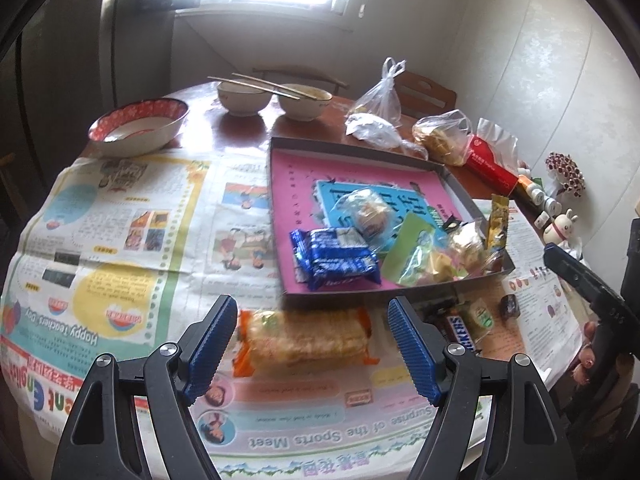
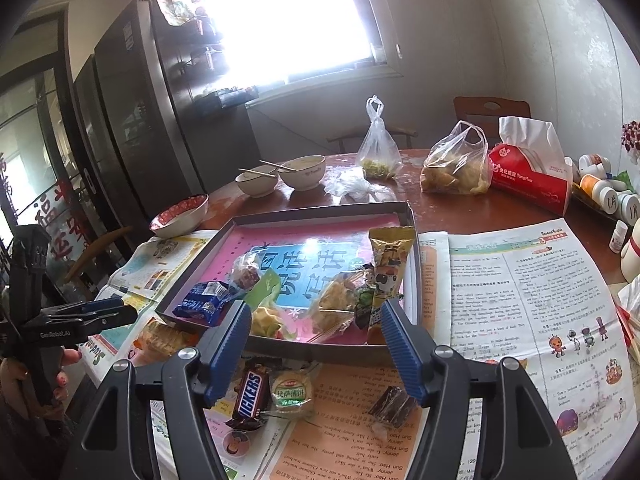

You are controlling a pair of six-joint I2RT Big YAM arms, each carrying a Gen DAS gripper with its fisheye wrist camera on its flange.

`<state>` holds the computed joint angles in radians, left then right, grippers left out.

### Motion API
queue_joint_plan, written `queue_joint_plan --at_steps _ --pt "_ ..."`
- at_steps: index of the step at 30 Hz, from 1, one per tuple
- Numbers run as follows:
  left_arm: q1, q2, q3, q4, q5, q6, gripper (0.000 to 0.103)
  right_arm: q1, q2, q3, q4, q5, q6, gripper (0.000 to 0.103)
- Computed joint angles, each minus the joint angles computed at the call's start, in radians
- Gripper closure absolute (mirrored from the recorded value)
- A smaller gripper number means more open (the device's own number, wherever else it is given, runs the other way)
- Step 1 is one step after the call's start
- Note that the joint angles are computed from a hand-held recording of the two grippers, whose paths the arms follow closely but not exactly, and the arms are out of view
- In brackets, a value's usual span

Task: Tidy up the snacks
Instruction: 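Move both tools back toward the bread roll and round biscuit packet beside the tray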

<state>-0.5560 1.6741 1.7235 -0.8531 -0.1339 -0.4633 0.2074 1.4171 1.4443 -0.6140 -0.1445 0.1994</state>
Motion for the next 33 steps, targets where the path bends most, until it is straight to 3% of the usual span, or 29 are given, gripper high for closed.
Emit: queue_joint_plan --at_steps 11,20,33 --pt "0.017 0.003 -0.027 -0.013 0.005 -0.004 0.024 0.013 -0.023 -0.024 -0.003 0.007 -0.011 0.034" --pt "0.032 0.045 -0.021 -0.023 0.057 -0.021 0.024 0.025 -0.023 -0.041 -0.017 0.018 -0.021 0.033" --pt "0.014 0.095 0.026 -0.034 0.083 0.010 0.024 0.031 0.006 -0.039 -0.044 0.010 -0.028 0.033"
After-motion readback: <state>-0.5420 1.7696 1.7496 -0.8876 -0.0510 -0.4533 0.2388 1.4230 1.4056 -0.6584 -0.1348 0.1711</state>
